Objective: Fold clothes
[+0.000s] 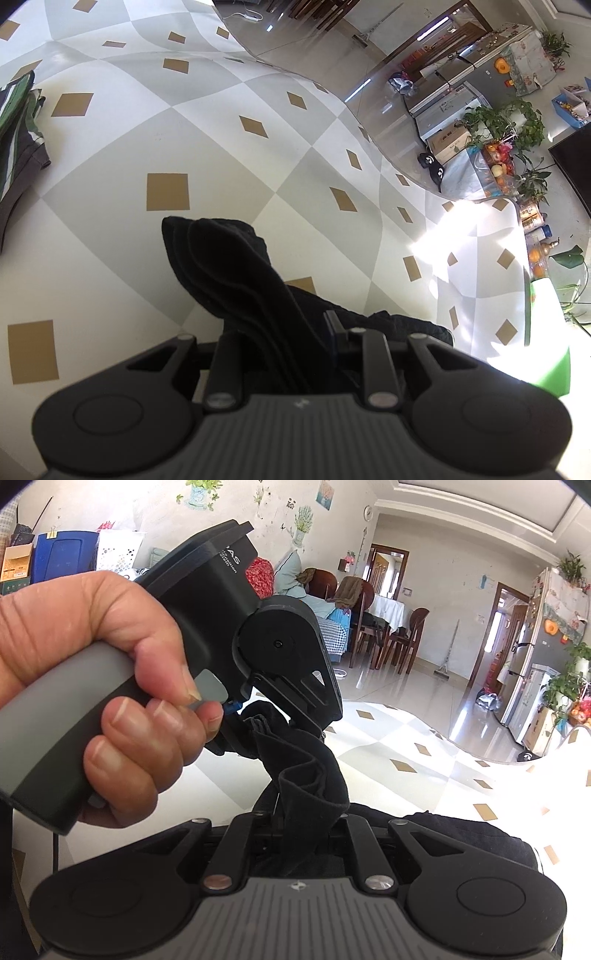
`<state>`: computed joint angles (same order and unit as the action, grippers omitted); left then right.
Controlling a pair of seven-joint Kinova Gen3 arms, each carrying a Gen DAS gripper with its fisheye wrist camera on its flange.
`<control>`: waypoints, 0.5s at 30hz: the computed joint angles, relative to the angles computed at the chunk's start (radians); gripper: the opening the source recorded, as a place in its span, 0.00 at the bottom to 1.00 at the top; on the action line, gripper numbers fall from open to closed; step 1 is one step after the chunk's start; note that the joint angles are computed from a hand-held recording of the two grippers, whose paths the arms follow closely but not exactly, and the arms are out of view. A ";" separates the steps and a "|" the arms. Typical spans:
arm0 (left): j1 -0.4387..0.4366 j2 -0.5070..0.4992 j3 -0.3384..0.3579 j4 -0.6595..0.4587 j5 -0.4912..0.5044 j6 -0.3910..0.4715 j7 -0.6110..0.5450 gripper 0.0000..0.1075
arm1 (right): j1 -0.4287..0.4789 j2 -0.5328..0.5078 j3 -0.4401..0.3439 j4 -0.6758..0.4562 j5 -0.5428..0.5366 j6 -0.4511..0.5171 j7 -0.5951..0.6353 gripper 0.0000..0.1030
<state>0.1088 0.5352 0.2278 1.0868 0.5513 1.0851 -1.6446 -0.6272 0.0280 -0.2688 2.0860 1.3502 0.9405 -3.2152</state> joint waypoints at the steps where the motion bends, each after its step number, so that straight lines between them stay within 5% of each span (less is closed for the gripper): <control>1: 0.005 -0.002 0.002 -0.003 0.000 0.000 0.003 0.21 | -0.003 -0.003 -0.003 0.002 0.001 0.012 -0.003 0.09; 15: 0.114 -0.014 0.011 -0.049 -0.050 -0.007 0.040 0.21 | -0.004 -0.064 -0.037 0.024 -0.055 0.133 -0.058 0.10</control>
